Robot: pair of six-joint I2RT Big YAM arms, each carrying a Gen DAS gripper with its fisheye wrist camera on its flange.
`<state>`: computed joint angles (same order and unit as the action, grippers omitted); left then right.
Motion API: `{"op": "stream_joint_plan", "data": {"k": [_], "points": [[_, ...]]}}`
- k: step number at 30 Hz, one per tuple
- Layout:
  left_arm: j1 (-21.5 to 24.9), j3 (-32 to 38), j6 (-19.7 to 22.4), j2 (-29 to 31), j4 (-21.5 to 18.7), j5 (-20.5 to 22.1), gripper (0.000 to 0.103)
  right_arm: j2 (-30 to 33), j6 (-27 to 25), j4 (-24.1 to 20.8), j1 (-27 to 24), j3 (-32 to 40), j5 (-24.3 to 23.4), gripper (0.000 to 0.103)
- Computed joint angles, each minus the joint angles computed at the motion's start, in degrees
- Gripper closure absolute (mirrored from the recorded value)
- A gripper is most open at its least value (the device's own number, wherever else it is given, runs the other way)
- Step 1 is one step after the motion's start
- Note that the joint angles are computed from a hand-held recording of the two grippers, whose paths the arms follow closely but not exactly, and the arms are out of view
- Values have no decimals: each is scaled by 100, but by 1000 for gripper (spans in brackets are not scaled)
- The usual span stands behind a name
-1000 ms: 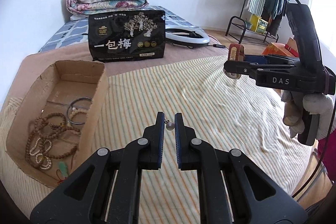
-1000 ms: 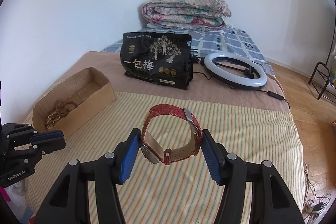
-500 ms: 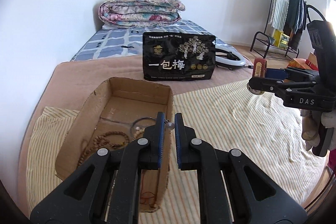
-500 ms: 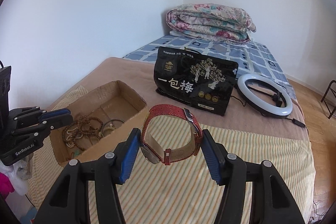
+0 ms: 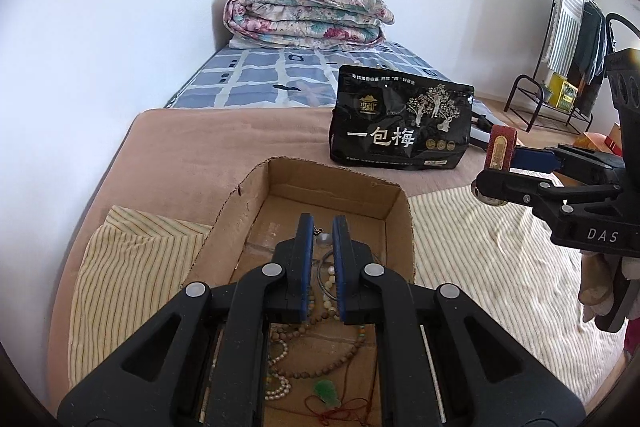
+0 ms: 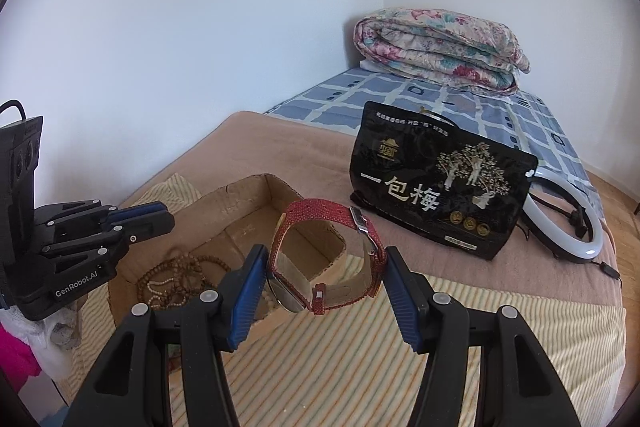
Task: Organize jewelry
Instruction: 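Carry the earring and wristwatch over the box with both grippers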
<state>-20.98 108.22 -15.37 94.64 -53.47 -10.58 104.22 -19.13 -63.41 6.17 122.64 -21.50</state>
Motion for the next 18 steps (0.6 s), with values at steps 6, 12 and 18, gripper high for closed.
{"op": "stream_joint_plan", "data": {"k": [6, 12, 18], "points": [[127, 114, -8, 177, -15, 53, 95, 291, -16, -85, 224, 269, 97, 43], [181, 98, -40, 244, 8, 46, 95, 499, 67, -153, 326, 453, 108, 43], [222, 78, -81, 231, 0, 7, 95, 645, 133, -209, 375, 615, 111, 43]]}}
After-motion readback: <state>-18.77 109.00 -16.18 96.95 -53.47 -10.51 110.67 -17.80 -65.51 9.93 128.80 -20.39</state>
